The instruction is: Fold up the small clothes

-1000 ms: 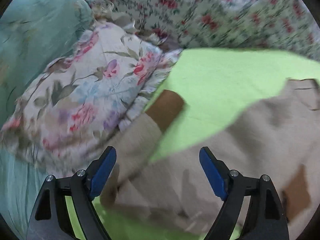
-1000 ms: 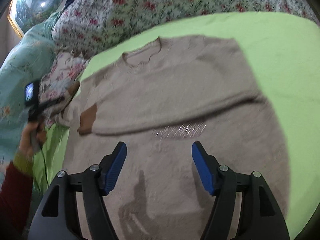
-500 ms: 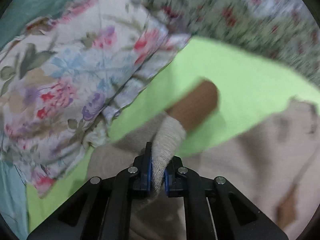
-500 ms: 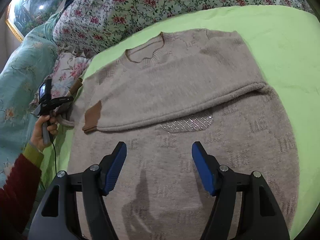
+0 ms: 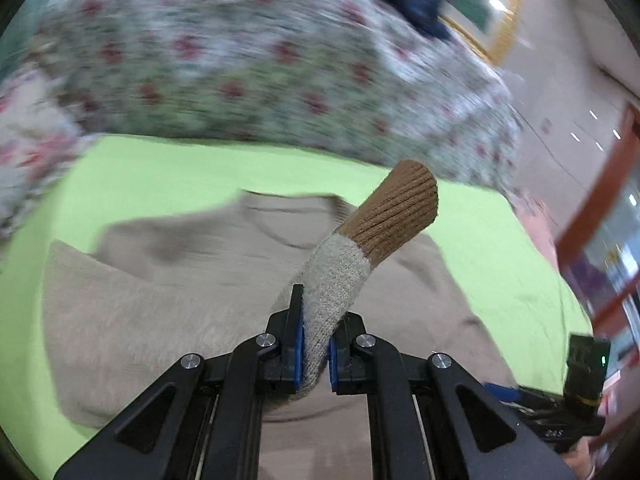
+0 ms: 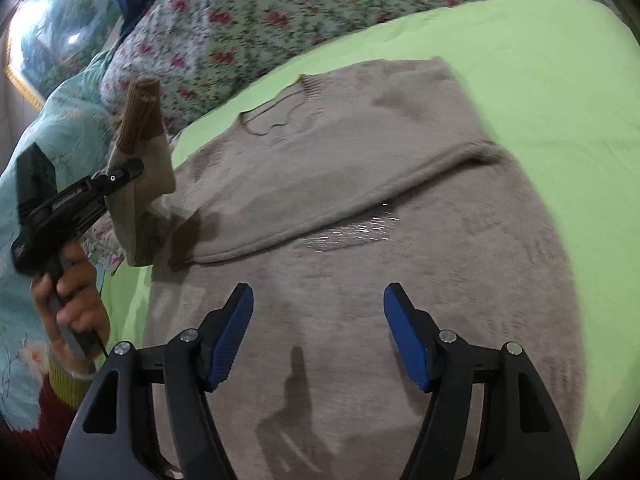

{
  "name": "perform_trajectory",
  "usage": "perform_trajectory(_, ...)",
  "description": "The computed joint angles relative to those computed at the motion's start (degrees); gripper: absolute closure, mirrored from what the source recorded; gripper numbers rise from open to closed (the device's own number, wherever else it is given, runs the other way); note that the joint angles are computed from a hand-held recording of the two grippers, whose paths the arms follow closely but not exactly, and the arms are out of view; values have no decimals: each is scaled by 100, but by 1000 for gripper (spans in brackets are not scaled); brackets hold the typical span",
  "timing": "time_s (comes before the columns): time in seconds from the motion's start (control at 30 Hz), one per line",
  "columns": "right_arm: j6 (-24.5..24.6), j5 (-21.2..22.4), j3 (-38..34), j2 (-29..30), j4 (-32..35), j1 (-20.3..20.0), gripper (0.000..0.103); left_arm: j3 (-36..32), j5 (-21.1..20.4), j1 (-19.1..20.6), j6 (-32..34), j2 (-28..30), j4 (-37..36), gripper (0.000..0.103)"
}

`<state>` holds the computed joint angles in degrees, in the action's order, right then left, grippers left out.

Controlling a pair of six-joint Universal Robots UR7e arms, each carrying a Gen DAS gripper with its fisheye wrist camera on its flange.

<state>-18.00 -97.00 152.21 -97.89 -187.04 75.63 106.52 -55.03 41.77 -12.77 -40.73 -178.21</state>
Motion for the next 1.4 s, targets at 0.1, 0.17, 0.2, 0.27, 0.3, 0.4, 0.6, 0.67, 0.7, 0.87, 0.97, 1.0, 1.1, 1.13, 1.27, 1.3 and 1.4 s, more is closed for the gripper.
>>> perform_trajectory(0.1, 13, 91, 26, -218, 119, -230, 34, -505, -260, -112, 73, 637, 265, 95)
perform_trajectory(0.17, 10, 128, 26, -334, 165, -337, 34, -758, -371, -98, 69, 916, 452, 95)
perform_trajectory(0.2, 6, 149, 22, -377, 187, -376, 34, -955, -468, -39, 79, 1086, 628, 95)
perform_trajectory(0.27, 15, 172, 3, -446, 244, -447, 34, -1219, -557, 73, -52, 1304, 1027, 93)
perform_trajectory(0.3, 35, 174, -11, -470, 282, -470, 34, -1210, -638, 99, -133, 1335, 1142, 92)
perform_trajectory(0.4, 58, 178, -39, -497, 350, -502, 30, -1159, -815, 170, -302, 1296, 1376, 77)
perform_trajectory(0.6, 14, 283, -63, -375, 184, -513, 25, -105, -346, -96, -369, 696, 709, 31)
perform_trajectory(0.67, 7, 249, -125, -254, 156, -456, 25, 220, -166, -158, -459, 460, 598, 29)
perform_trajectory(0.7, -24, 229, -153, -188, 114, -426, 25, 503, 42, -215, -571, 279, 533, 28)
perform_trajectory(0.87, -112, 105, -370, 274, -307, -201, 25, 1372, 1017, -315, -1267, -365, 647, 28)
perform_trajectory(0.97, -142, 40, -570, 579, -430, -193, 25, 1711, 1435, -130, -1955, -774, 920, 28)
perform_trajectory(1.0, -147, 6, -640, 692, -449, -200, 25, 1743, 1522, -56, -2104, -852, 1041, 28)
perform_trajectory(1.1, -108, 53, -881, 1001, -232, -277, 29, 1754, 1887, 107, -2440, -945, 1495, 28)
perform_trajectory(1.13, -156, 125, -946, 1060, -113, -270, 56, 1688, 1949, 168, -2492, -913, 1617, 28)
perform_trajectory(1.27, -369, 333, -1230, 1130, 103, 63, 95, 1390, 2144, 385, -2513, -746, 1876, 28)
perform_trajectory(1.3, -423, 503, -1303, 1037, 40, 171, 95, 1288, 2178, 419, -2572, -741, 2068, 28)
perform_trajectory(1.4, -271, 786, -1509, 777, -10, 281, 95, 995, 2532, 507, -2888, -619, 2364, 28)
